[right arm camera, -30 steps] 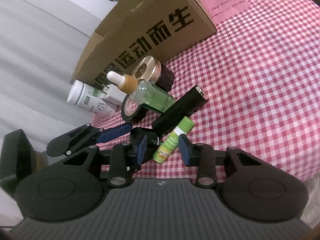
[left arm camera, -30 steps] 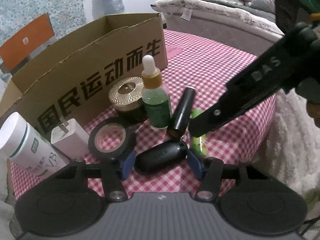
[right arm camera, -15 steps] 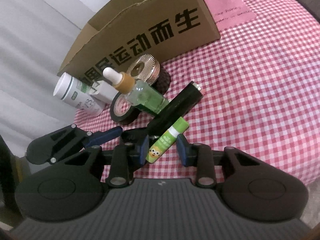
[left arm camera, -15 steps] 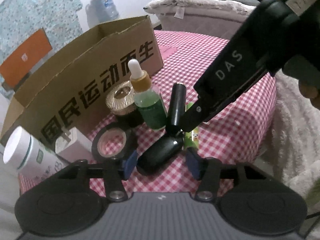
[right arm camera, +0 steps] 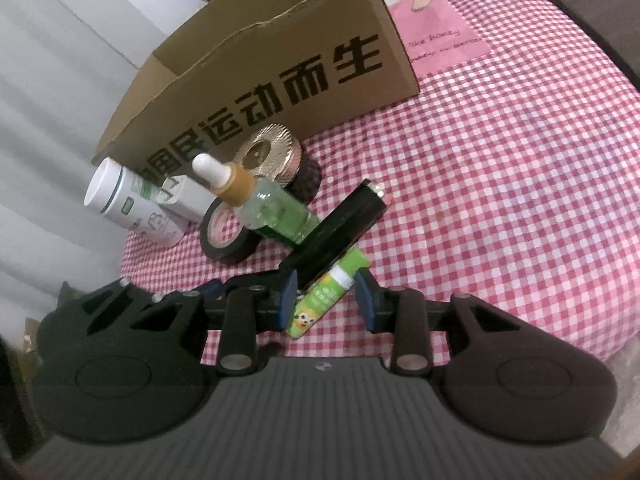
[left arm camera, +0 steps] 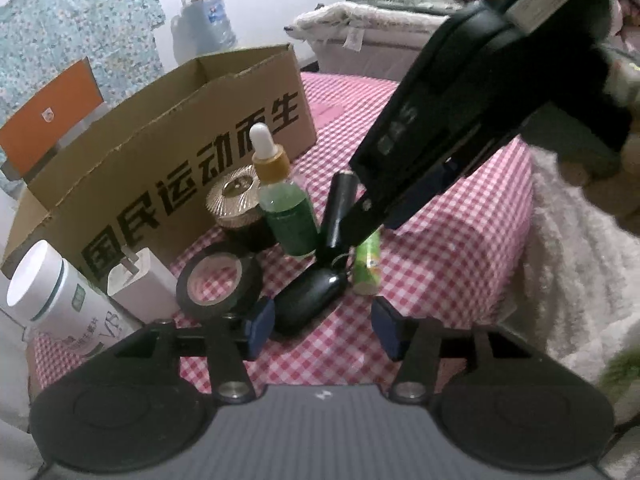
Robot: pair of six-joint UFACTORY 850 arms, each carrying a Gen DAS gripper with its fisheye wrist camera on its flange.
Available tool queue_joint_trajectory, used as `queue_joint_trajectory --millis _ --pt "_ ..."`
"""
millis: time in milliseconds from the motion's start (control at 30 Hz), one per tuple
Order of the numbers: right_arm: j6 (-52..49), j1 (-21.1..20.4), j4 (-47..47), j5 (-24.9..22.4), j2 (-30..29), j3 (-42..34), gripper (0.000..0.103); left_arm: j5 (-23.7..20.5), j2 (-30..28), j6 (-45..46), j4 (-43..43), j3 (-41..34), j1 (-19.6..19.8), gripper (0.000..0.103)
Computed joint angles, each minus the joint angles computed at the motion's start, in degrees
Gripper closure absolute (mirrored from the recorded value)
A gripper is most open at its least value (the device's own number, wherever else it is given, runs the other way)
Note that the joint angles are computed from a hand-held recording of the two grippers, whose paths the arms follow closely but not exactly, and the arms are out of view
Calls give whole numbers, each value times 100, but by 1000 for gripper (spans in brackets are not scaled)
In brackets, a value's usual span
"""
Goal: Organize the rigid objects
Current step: 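Move the right gripper back and grasp the green glue stick, then carry the green glue stick into the box and open the right gripper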
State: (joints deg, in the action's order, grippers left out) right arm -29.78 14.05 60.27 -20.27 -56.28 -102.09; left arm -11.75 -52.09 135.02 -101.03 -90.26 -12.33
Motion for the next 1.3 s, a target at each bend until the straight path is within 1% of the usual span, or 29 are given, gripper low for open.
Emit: queue_joint_trajectory --millis 33,67,100,200,300,333,367,400,467,500,567,600,667,767,800,867,933,967,1033,1100,1133,1200,1300 --pt "90 4 -104 4 -25 -34 71 -40 41 318 -316 63 1 48" --pt "244 16 -300 25 -47 -69 72 -83 75 443 -443 101 5 48" --pt "222 32 -347 82 -45 -65 73 -151 98 377 -392 119 16 48" --pt "506 99 -934 192 -72 -136 73 -426 96 -602 494 54 51 48" --pt "414 104 -1025 257 -46 -87 74 -695 14 -1670 1475 -131 53 48" --pt "400 102 -1045 280 -29 -59 78 -774 -17 -1919 1708 -193 46 49" --pt "605 113 -1304 320 -15 -39 85 -825 -62 -2135 1908 -266 38 52" --pt "678 117 -1456 390 23 25 87 -850 -107 -2366 2116 -344 20 56" --pt "542 102 -1357 438 85 138 88 -877 -227 -2941 2653 -541 -30 60" --pt "376 79 -1169 432 112 192 88 -893 -299 -3243 2923 -655 -51 63" --pt "46 34 -778 405 149 276 88 -1038 -442 -3945 3540 -901 -81 65" --pt "-174 8 -534 377 160 311 88 -1145 -530 -4405 3920 -1060 -96 66" --pt "-474 -30 -266 298 159 324 88 -1333 -681 -4957 4350 -1323 -110 66" --pt "-551 -36 -438 183 118 238 88 -1621 -884 -5612 4835 -1682 -125 66" --pt "-539 -34 -553 129 88 181 88 -1671 -934 -5739 4907 -1762 -134 65" --pt "-596 -55 -681 -9 40 80 88 -1651 -971 -5714 4835 -1812 -160 65" --pt "-947 -85 -487 -91 8 43 88 -1546 -972 -5617 4710 -1795 -184 65" --pt "-1205 -101 -242 -82 12 71 88 -1509 -968 -5593 4655 -1781 -188 65" --pt "-1990 -156 580 -82 45 211 89 -1617 -957 -5564 4531 -1762 -149 65" --pt "-2407 -232 1194 -238 90 333 89 -1825 -948 -5609 4442 -1779 -100 69" --pt "-2809 -289 1761 -454 125 419 89 -1883 -906 -5512 4289 -1730 -82 69" --pt "-3337 -310 2413 -607 236 575 89 -1797 -714 -4977 3785 -1465 -72 69" --pt "-3961 -249 2877 -450 429 753 89 -1626 -526 -4493 3304 -1226 -75 70"
